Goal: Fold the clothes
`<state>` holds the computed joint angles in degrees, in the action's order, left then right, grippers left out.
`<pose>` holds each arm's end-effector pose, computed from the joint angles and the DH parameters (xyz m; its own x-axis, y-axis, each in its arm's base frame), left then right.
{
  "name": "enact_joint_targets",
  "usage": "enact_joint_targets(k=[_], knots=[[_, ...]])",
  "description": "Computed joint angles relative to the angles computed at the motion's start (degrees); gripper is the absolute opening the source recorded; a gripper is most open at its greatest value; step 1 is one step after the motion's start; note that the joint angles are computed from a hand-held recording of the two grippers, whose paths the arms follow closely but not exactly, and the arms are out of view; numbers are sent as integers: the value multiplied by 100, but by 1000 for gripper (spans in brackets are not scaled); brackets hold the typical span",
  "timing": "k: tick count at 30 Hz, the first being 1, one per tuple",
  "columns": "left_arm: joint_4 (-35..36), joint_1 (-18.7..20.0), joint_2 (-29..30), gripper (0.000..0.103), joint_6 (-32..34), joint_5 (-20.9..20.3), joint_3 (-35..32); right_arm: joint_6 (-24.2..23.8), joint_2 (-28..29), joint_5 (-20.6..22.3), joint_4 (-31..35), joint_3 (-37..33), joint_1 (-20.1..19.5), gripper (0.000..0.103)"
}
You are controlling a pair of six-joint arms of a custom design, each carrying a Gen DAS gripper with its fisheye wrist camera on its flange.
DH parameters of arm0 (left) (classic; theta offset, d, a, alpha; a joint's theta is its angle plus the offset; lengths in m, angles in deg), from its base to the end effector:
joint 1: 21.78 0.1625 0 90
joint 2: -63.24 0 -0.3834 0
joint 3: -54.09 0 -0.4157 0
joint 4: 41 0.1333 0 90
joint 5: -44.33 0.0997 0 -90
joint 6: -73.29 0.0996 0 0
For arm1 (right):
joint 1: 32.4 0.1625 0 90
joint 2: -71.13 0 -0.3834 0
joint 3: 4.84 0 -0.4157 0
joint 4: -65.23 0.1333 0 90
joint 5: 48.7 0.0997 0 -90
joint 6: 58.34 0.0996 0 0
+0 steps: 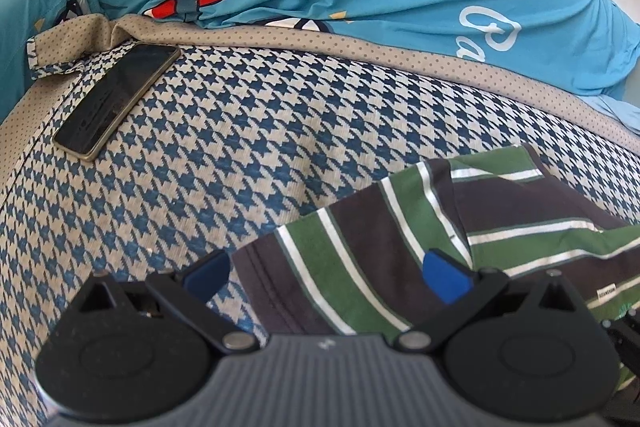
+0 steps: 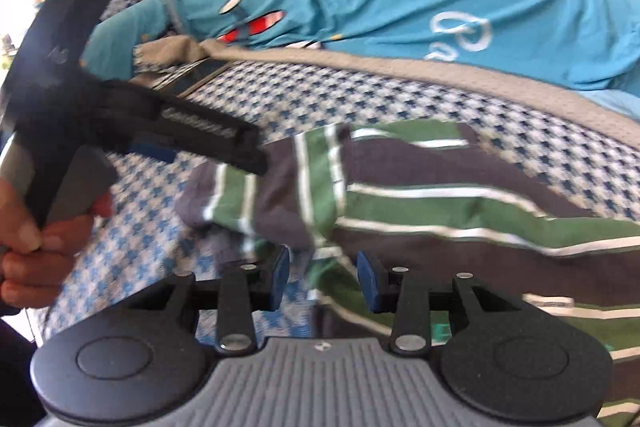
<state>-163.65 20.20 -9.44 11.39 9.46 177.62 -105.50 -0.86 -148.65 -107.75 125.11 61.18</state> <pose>-0.1933 -0.4632 0.1209 -0.7133 -0.2796 -0.6426 0.1633 0.8254 -0.5404 0.1453 -0.4627 0.1280 -0.6300 -0.6554 0.4166 -0.7626 0.6233 -0.1728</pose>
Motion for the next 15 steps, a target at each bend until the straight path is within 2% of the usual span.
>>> enact_joint_targets(k=[2,4,5,7,8,12,15], knots=[[23,6,42,103,28,-23,-26,-127,248,-304,-220,-13,66,38],[-5,9,66,103,60,-51,-34,-291,421,-401,-499,15,53,38],[-38,5,68,103,84,-50,-26,-344,483,-413,-660,34,47,35],[-30,-7,73,103,86,-12,-22,-269,565,-481,-879,28,75,19],[-2,-8,73,103,64,5,-26,-203,570,-465,-887,13,67,15],[80,-7,31,103,-31,45,-30,-75,582,-327,-1015,21,42,11],[340,-70,-53,103,-242,274,-30,79,459,101,-1039,73,84,10]])
